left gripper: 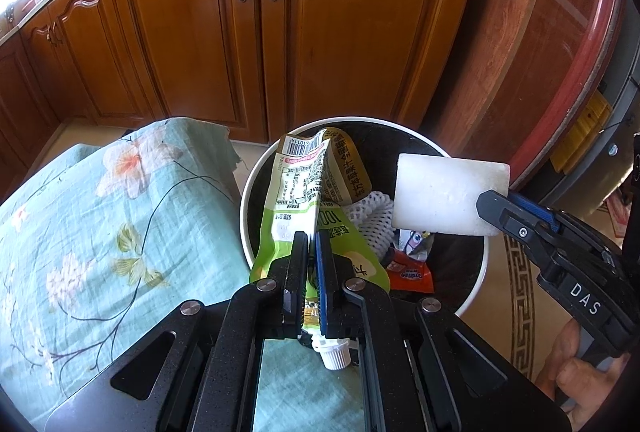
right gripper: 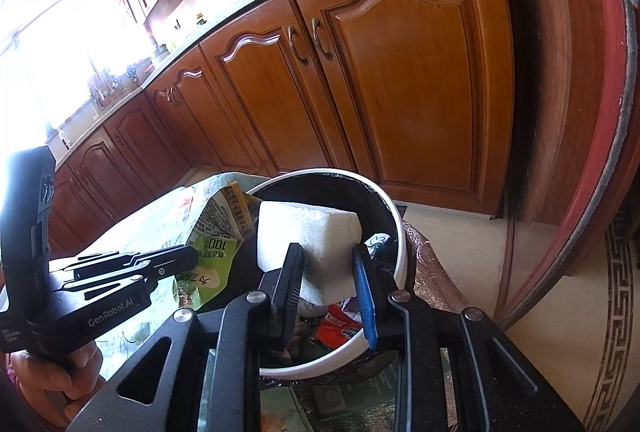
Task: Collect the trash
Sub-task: 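Carry the pouch and foam block over the bin and open both tools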
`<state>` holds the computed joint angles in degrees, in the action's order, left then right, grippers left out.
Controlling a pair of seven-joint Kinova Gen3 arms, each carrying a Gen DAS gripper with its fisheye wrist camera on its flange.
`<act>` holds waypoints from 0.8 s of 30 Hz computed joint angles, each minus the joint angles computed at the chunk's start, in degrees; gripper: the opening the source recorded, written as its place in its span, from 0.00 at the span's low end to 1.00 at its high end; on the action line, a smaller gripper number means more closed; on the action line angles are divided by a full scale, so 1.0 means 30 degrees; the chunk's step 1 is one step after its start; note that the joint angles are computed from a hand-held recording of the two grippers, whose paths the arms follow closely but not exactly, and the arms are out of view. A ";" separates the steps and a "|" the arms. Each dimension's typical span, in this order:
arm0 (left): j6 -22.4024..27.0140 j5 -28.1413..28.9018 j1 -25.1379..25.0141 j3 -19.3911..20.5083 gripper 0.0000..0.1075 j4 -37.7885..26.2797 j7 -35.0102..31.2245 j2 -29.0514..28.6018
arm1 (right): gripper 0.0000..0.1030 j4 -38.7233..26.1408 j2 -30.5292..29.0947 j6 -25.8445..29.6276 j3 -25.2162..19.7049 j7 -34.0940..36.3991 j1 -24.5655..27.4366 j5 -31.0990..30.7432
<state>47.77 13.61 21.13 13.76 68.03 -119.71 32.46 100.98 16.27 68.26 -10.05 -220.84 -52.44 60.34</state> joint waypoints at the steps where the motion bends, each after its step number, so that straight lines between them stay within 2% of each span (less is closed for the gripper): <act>1: 0.0074 0.0019 -0.0018 0.0025 0.03 -0.0059 -0.0037 0.0044 | 0.25 0.0004 -0.0001 -0.0034 0.0008 0.0036 0.0042 -0.0032; 8: 0.0406 0.0156 -0.0007 0.0082 0.04 -0.0427 -0.0151 0.0217 | 0.26 -0.0134 0.0049 -0.0296 0.0128 0.0339 0.0327 -0.0305; 11: 0.0683 0.0230 -0.0049 0.0125 0.04 -0.0688 -0.0292 0.0366 | 0.30 -0.0202 0.0099 -0.0412 0.0201 0.0441 0.0437 -0.0449; 14: 0.1029 0.0395 -0.0187 0.0160 0.13 -0.0896 -0.0452 0.0453 | 0.33 0.0050 -0.0011 -0.0828 0.0250 0.0043 0.0521 -0.0428; 16: 0.0726 0.0627 -0.0364 0.0217 0.26 -0.0626 -0.0639 0.0288 | 0.39 0.0189 -0.0061 -0.0904 0.0240 -0.0261 0.0469 -0.0305; 18: 0.0517 0.0869 -0.0564 0.0284 0.26 -0.0414 -0.0811 0.0134 | 0.43 0.0340 -0.0084 -0.0874 0.0207 -0.0589 0.0376 -0.0099; 21: 0.0063 0.1360 -0.0989 0.0369 0.29 0.0152 -0.0958 -0.0261 | 0.54 0.0480 -0.0121 -0.0717 0.0126 -0.1175 0.0184 0.0190; 23: -0.0416 0.1973 -0.1569 0.0586 0.34 0.0832 -0.1318 -0.0665 | 0.61 0.0551 -0.0156 -0.0533 0.0048 -0.1589 0.0023 0.0472; 24: -0.0737 0.2302 -0.1867 0.0675 0.41 0.1291 -0.1513 -0.0926 | 0.68 0.0534 -0.0150 -0.0369 -0.0004 -0.1775 -0.0086 0.0597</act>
<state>45.55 20.52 15.53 15.78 71.90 -124.25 29.68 102.58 15.82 67.15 -10.06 -226.16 -52.70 62.13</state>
